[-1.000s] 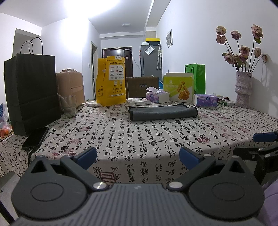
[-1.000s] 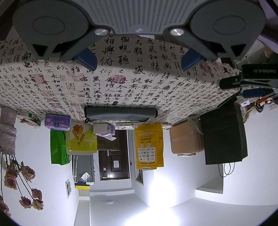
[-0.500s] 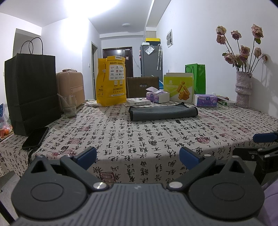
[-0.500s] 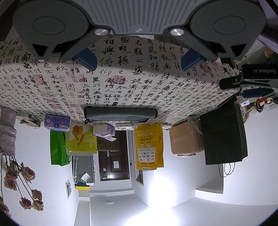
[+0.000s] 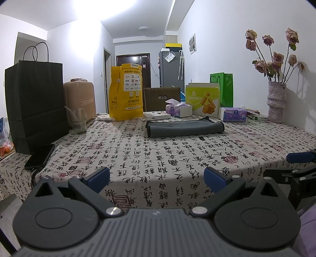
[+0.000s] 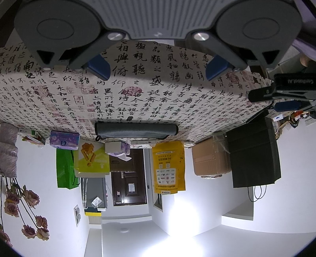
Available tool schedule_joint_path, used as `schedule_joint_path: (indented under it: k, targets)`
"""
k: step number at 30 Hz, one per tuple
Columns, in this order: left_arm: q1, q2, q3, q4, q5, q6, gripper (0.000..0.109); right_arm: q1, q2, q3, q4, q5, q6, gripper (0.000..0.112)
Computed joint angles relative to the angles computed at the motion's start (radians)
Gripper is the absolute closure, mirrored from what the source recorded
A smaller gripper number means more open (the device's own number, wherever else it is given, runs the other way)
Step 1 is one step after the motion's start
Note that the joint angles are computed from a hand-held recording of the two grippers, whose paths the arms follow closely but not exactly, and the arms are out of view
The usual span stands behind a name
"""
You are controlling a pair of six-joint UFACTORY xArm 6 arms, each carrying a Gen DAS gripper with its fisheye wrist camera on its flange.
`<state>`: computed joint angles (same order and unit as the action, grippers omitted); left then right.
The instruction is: Fold towel
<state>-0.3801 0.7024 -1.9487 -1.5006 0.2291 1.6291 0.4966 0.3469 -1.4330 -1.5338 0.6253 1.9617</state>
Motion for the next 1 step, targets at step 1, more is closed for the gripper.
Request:
schedule_joint_path:
  k: [1]
  targets:
    - [0.001, 0.001, -0.001, 0.004, 0.001, -0.004, 0.006, 0.0, -0.001, 0.001, 0.0, -0.001, 0.0, 0.009]
